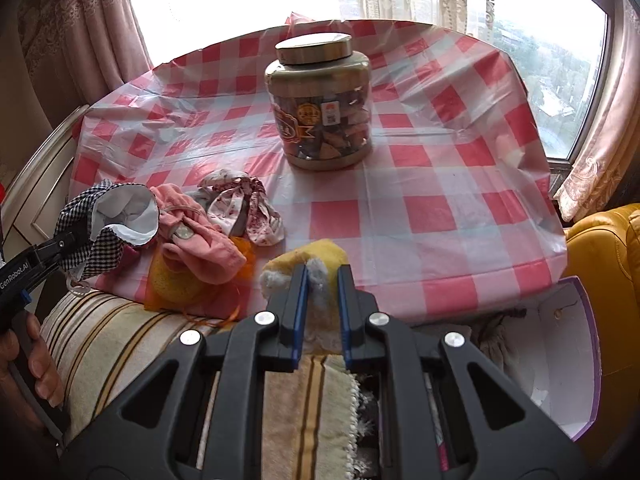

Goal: Organize soft objects
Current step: 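Carry both items to the white box and open the right gripper to drop the sponge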

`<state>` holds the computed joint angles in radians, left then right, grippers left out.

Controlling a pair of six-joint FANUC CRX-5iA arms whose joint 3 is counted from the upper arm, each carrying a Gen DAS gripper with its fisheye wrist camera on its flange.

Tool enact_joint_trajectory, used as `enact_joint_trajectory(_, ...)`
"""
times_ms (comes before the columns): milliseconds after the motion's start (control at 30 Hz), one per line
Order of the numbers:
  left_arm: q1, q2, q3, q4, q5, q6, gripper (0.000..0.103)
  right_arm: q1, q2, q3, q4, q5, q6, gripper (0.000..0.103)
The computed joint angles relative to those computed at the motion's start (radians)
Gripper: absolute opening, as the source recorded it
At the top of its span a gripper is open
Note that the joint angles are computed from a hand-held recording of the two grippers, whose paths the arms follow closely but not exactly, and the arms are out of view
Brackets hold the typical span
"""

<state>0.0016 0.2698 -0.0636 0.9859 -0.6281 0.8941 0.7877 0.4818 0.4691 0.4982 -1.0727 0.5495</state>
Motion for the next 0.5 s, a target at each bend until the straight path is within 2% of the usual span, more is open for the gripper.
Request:
enact_joint_trajectory(267,-0.062,-0.001,0.007,0.008,-0.068,-0.034,0.018,-0.006,-0.128,-0.196,0.069,-0.006,-0.132,0.017)
enact_joint_trajectory(500,-0.117,0.014,0.041,-0.02,-0.122,-0.041,0.018,-0.022,-0.202,-0.304,0.113,-0.04,-0.219,0.018)
